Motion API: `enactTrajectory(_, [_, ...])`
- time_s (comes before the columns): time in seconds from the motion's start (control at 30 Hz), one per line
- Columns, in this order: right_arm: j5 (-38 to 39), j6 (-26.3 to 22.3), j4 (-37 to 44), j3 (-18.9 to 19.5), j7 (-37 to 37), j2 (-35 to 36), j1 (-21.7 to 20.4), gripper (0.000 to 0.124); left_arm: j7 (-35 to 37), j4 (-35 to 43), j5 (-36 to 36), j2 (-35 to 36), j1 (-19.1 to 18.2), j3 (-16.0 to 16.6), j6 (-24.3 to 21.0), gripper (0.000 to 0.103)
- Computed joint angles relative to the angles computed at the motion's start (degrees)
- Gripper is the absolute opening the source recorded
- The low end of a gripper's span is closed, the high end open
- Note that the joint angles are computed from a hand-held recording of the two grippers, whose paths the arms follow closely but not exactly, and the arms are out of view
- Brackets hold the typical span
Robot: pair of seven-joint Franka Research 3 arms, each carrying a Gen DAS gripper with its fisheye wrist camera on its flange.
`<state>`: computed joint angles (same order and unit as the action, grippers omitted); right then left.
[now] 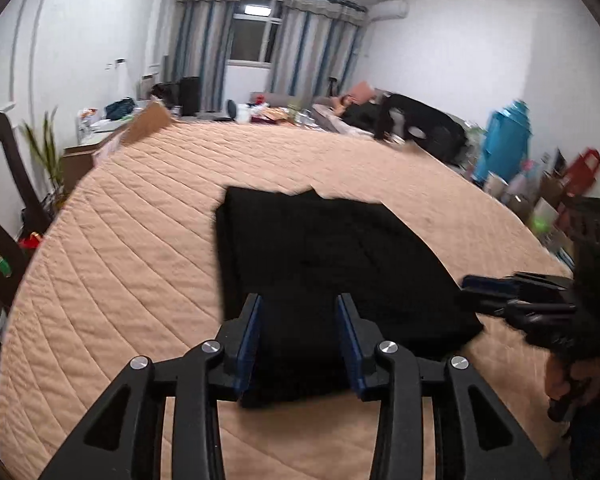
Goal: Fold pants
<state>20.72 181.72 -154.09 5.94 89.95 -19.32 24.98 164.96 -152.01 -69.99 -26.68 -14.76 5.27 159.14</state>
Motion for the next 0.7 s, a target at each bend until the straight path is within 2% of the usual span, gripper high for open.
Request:
enactTrajectory(0.03, [-1.2,-1.3,-0.5,2.3,0.6,-0.1,-2.5,0.026,-0.8,-0.6,1.2,0.3,0.2,-1.1,1.0,0.041])
enactTrajectory(0.07, [-4.0,-1.7,-1.0,4.6,2.6,0.1,-5.0,0.026,-0.6,-1.3,1.3,0.7,-0.3,-2.2,3.8,0.041])
enactTrajectory(0.1, [-4.5,-1.5,-1.0,5.1,2.8,0.2,-5.5,0.026,-0.7,-1.6,1.7,0.8,-0.8,-2.4,5.0,0.041])
enactTrajectory(0.13, [-3.1,-1.0,-1.6,3.8,1.9,-0.2,-4.0,0.026,-0.1,-1.8,0.9,0.4,-1.8,-1.8,6.1,0.041])
enactTrajectory(0.2, [-2.9,-1.9,-1.7,2.4,1.8,-0.8,-3.1,0.026,-3.1,-2.2,4.1,0.6,-1.7,-2.4,7.9,0.041])
enactTrajectory(0.3, [-4.7,-2.8,-1.3,5.0,3.4,-1.2,-5.6,0.026,-5.8,-2.4,8.1,0.5,-2.5,-2.1,9.0,0.041])
enactTrajectory(0.33, [-4.9,-2.7,-0.6,4.6,3.3,-1.0,-5.4,0.026,-7.4,-1.8,9.9,0.6,-2.3,-1.9,8.4,0.041])
enactTrajectory(0.43, [-6.8,-1.9,2.8,5.5,4.2,1.5,-7.9,0.026,-8.1,0.5,11.1,1.7,-4.9,0.5,9.2,0.041])
enactTrajectory(0.5, [-6.7,-0.6,5.0,3.6,3.5,3.9,-7.0,0.026,-7.8,4.2,10.8,4.7,-7.3,2.5,9.1,0.041])
enactTrajectory(0.53, [-5.4,-1.0,6.9,3.6,2.5,5.7,-7.7,0.026,-9.3,6.4,11.7,7.0,-7.0,2.1,9.0,0.041])
enactTrajectory(0.6, [-11.0,-2.2,10.9,7.3,8.3,9.4,-13.9,0.026,-11.8,11.2,13.9,12.7,-5.9,0.2,10.4,0.041])
enactTrajectory(0.63, [-14.4,-2.6,13.1,7.9,11.6,11.6,-15.8,0.026,-13.3,13.0,15.4,15.1,-4.8,-1.2,11.4,0.041])
enactTrajectory(0.67, [-13.8,-3.0,14.6,7.4,11.3,12.9,-15.8,0.026,-16.4,14.9,18.5,17.6,-3.1,-2.7,11.3,0.041])
enactTrajectory(0.7, [-11.6,-3.4,16.1,5.3,9.5,14.3,-13.7,0.026,-19.9,17.0,21.8,20.1,-1.3,-4.2,11.0,0.041])
